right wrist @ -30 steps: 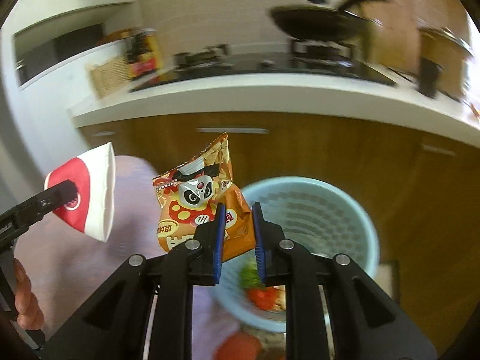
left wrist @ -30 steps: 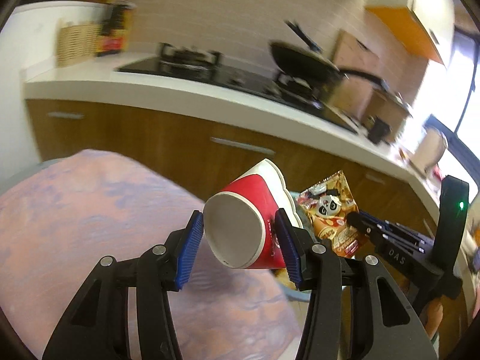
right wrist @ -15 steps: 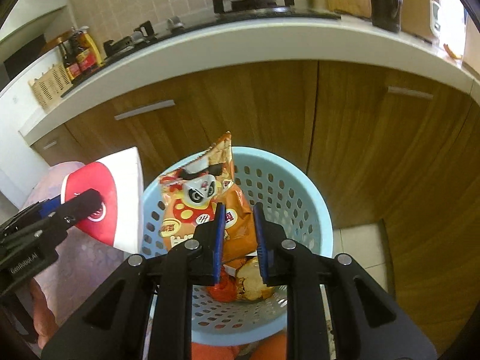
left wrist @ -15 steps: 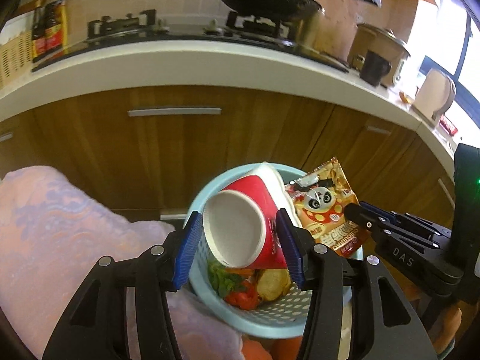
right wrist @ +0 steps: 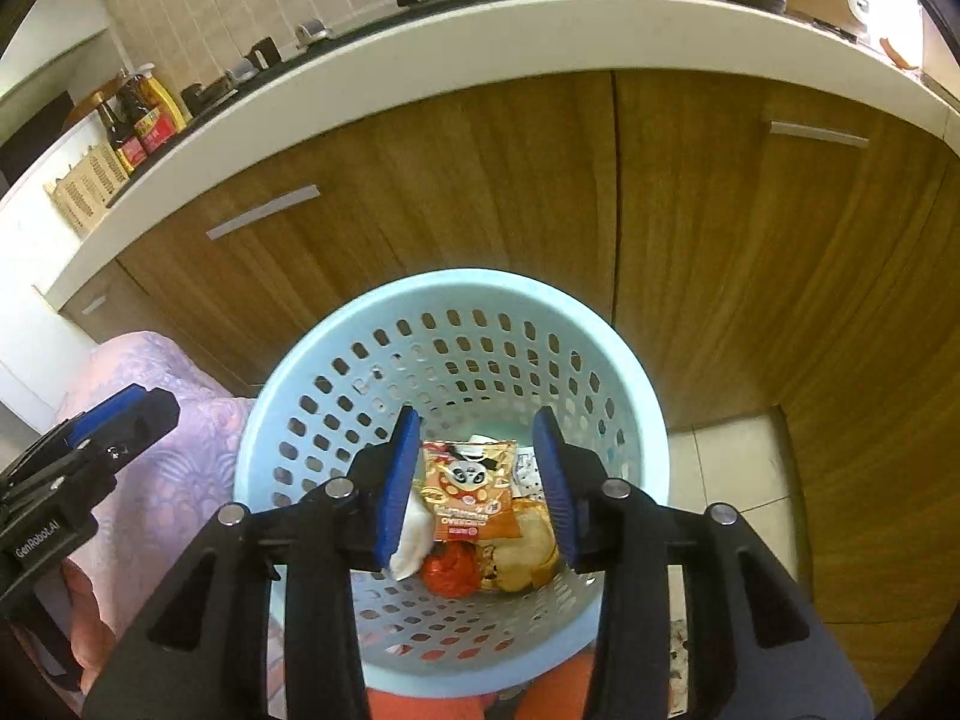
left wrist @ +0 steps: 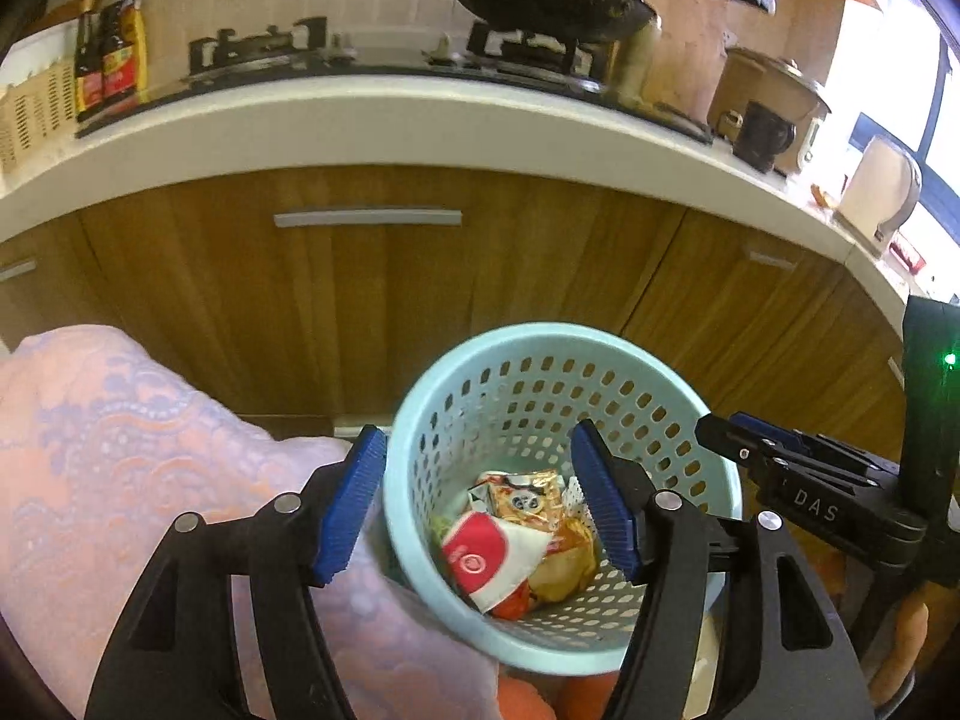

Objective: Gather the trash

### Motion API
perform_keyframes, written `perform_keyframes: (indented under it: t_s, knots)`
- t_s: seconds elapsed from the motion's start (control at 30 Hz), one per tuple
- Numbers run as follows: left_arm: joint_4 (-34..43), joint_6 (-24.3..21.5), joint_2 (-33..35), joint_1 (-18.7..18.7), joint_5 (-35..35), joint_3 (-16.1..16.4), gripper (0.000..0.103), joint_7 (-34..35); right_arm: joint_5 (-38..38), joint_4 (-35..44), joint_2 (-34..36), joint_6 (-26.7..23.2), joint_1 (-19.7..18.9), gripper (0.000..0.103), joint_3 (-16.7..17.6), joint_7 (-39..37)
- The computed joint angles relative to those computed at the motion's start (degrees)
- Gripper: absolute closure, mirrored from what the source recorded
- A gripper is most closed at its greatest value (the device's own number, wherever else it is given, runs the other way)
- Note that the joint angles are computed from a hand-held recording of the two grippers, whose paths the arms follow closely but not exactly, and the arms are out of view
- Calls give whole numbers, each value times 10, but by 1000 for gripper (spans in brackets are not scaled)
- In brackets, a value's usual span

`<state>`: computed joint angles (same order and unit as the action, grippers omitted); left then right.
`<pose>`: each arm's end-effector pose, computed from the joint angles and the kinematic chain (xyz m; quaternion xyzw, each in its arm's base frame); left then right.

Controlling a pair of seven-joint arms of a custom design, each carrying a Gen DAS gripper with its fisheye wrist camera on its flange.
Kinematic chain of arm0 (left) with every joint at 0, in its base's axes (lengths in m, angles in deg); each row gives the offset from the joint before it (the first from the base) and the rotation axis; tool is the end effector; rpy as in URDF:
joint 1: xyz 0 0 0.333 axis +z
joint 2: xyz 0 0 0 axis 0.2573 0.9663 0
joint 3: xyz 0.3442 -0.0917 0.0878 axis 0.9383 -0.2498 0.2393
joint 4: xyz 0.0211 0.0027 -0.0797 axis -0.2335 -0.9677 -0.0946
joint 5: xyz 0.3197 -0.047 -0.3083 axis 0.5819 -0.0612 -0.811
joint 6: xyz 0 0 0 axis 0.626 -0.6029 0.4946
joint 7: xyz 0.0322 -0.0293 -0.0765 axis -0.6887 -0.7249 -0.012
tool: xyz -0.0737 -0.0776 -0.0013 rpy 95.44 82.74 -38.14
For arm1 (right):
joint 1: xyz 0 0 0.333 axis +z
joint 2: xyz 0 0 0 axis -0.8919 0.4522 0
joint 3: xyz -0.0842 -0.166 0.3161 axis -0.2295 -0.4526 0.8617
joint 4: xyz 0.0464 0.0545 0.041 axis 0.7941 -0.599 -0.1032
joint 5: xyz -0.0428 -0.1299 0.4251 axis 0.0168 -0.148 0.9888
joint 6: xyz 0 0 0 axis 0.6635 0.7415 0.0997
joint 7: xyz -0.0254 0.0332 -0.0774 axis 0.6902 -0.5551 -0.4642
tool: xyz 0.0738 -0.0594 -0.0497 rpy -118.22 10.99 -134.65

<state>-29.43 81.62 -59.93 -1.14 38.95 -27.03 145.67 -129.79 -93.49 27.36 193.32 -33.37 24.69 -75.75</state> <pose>0.6177 -0.4195 0.5352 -0.3338 0.8611 -0.3804 0.0474 0.4626 0.3943 0.5200 -0.3606 0.8678 -0.2388 0.2446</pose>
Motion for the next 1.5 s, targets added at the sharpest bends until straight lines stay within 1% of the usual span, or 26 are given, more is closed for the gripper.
perform_keyframes:
  t_s: [0.13, 0.2, 0.27, 0.3, 0.37, 0.43, 0.5, 0.57, 0.63, 0.67, 0.77, 0.93, 1.03, 1.17, 1.3, 1.4, 1.5]
  knots:
    - [-39, 26, -42, 22, -55, -7, 33, 40, -30, 37, 11, -34, 14, 63, 12, 0]
    - [-61, 41, -67, 27, -82, -2, 30, 60, -45, 64, 22, -57, 25, 62, 17, -5]
    - [-95, 80, -102, 28, -111, 8, 27, 82, -60, 93, 35, -86, 40, 61, 20, -13]
    - [-112, 105, -118, 27, -127, 13, 25, 94, -70, 112, 46, -108, 49, 60, 22, -16]
    - [-135, 139, -141, 20, -140, 27, 24, 106, -86, 145, 65, -142, 67, 56, 21, -22]
    - [-153, 166, -162, 14, -177, 40, 23, 135, -103, 175, 83, -169, 87, 54, 17, -25]
    - [-170, 199, -178, 5, -193, 54, 21, 150, -119, 213, 107, -202, 108, 53, 13, -29]
    - [-180, 231, -188, -10, -230, 68, 20, 190, -131, 244, 129, -229, 128, 52, 4, -35]
    - [-184, 257, -194, -26, -287, 84, 19, 244, -144, 281, 154, -261, 150, 51, -5, -47]
    - [-186, 263, -196, -30, -297, 89, 18, 250, -149, 295, 163, -272, 160, 49, -10, -52]
    - [-180, 255, -198, -35, -321, 104, 18, 260, -165, 328, 184, -292, 184, 48, -27, -66]
    - [-179, 263, -197, -34, -340, 110, 17, 266, -185, 376, 212, -317, 214, 48, -49, -90]
    - [-178, 263, -195, -31, -341, 109, 17, 268, -192, 393, 222, -319, 225, 48, -60, -95]
    - [-175, 266, -195, -30, -363, 109, 16, 285, -198, 413, 235, -320, 237, 48, -71, -98]
    - [-181, 304, -195, -35, -362, 105, 15, 290, -196, 426, 245, -319, 244, 48, -79, -107]
    - [-179, 301, -197, -42, -386, 114, 15, 312, -193, 427, 246, -320, 247, 48, -83, -108]
    - [-178, 303, -197, -44, -398, 117, 15, 318, -197, 426, 245, -325, 251, 48, -86, -107]
